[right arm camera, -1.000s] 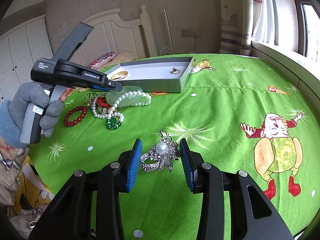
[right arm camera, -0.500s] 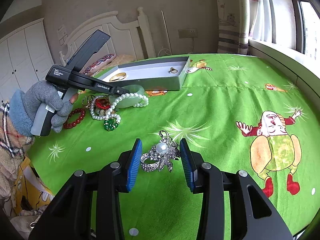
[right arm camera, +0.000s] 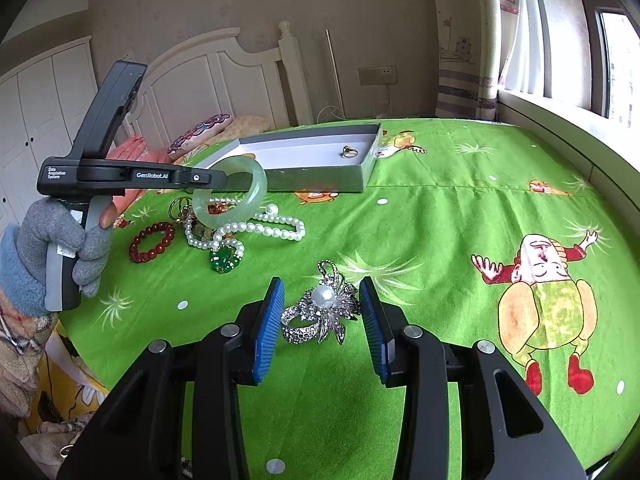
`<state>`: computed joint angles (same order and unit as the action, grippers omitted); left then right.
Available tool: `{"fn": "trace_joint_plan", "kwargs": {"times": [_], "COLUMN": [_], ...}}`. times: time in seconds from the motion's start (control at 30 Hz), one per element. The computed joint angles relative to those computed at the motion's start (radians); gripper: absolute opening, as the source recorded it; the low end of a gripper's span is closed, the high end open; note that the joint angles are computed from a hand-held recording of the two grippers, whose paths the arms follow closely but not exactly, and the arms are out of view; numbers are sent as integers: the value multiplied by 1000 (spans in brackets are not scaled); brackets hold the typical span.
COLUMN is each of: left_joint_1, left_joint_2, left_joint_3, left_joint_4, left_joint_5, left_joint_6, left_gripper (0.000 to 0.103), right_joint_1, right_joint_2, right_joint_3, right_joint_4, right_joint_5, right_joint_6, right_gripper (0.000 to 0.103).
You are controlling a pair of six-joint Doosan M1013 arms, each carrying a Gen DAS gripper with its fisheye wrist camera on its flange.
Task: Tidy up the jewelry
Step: 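Grasp the jade bangle with the left tool while the right tool grasps the silver brooch, then carry the jade bangle and silver brooch into the tray and open both tools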
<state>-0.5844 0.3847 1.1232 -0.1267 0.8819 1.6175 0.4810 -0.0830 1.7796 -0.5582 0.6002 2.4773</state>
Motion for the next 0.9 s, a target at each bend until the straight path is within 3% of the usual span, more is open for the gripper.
{"fn": "trace_joint_plan", "kwargs": {"times": [0.13,0.5,0.7,0.9], "left_joint_1": [6,34,49,74], "left_joint_2": [-24,-4,63,187], "left_joint_3": [19,-46,-153,-325], "left_joint_4": [-12,-45,-39,-60], "left_joint_5": [-44,-19,37,151], "left_joint_6": [0,-11,-66,-160], "left_gripper": [13,13,13,13], "right_joint_1": [3,4,-31,-82], "right_joint_2": [3,45,113,208], "right_joint_3": [-6,-84,-177,-294], "right_joint_4": [-6,-27,22,121], "right_joint_5": [3,16,7,21], "right_joint_6": [-2,-96,-211,-316], "right_gripper": [38,38,38,38]}}
